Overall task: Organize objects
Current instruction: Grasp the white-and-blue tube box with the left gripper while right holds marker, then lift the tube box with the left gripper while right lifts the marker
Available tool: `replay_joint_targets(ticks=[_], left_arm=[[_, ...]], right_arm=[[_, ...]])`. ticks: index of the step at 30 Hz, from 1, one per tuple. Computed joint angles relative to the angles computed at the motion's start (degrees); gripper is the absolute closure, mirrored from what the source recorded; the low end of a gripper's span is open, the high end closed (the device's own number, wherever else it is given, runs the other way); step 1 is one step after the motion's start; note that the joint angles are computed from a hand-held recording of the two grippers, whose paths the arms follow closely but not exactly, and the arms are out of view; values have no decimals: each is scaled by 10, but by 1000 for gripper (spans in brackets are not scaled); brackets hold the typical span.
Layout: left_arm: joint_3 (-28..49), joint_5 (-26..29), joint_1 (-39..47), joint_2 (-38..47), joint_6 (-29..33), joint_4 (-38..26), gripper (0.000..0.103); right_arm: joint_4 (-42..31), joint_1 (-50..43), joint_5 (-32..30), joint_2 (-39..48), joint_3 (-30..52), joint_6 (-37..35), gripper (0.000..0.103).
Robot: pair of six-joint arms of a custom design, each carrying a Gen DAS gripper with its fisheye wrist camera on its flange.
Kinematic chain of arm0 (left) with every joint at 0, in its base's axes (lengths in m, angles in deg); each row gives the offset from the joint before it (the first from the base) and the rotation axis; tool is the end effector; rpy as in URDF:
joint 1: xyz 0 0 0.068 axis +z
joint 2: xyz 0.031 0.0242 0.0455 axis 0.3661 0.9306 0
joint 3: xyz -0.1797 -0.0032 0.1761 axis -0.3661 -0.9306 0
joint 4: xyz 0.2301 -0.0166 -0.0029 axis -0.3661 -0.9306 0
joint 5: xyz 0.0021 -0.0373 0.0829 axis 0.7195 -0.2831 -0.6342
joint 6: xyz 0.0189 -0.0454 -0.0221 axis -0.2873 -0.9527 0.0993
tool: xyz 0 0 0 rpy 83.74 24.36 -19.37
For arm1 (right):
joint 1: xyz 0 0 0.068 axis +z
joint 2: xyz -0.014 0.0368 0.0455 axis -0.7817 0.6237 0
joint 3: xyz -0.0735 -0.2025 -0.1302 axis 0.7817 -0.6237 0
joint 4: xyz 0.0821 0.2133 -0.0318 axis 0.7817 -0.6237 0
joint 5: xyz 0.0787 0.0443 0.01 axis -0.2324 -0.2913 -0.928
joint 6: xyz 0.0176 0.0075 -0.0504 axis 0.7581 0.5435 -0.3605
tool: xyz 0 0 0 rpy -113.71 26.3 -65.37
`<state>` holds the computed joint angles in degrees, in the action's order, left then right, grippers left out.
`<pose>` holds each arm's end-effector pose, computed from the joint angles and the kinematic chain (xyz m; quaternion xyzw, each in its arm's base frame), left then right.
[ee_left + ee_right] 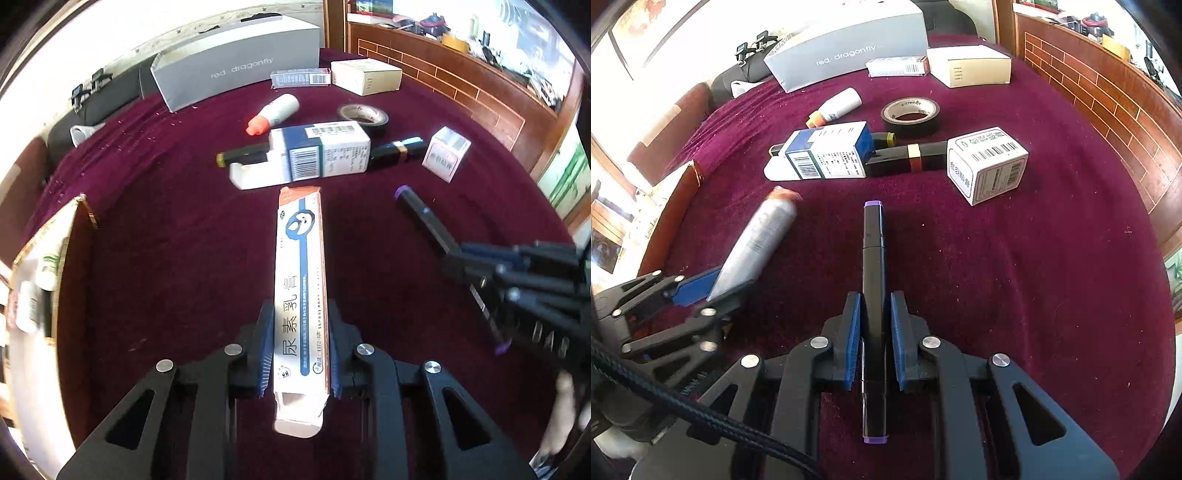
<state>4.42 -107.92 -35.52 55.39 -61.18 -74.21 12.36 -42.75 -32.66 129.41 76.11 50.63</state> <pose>0.1410 -0.1891 0.0750 0.0626 0.9653 0.0322 0.2515 0.1991 0.0414 0.0642 -0.1523 0.9486 0.1588 0.2274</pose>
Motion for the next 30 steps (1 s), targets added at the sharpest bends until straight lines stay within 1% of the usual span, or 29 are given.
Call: replay_joint_targets(ticks=[3,5,10,15,18,21,22,23,25,26,27,30], left_arm=[[-3,-7,3,1,3,-12,82],[-4,-8,10,9,7,3,81],[17,-21,13,35,14,12,81],[5,-25,14,31,11,34,81],[0,-29,15,32,9,44,78],[-9,-34,19,32,2,55,68],[-14,-35,22,30,-3,61,60],[-20,-36,28,28,-8,65,49],[-45,-24,49,21,-14,93,37],[-60,-9,63,15,-12,116,34],[-78,4,75,7,-8,142,33],[-78,-11,61,13,-3,142,31]], right_arm=[[1,6,9,-1,0,4,91],[-1,12,15,0,3,12,90],[-12,22,29,0,11,20,88],[-21,31,40,2,20,27,86],[-22,41,53,4,25,36,84],[-24,56,66,5,29,46,77],[-24,61,70,5,30,49,74],[-23,67,75,5,30,51,71],[-20,79,88,7,31,54,67],[-17,85,95,7,30,56,66],[-14,90,101,6,28,59,65],[-7,101,118,7,27,61,64]])
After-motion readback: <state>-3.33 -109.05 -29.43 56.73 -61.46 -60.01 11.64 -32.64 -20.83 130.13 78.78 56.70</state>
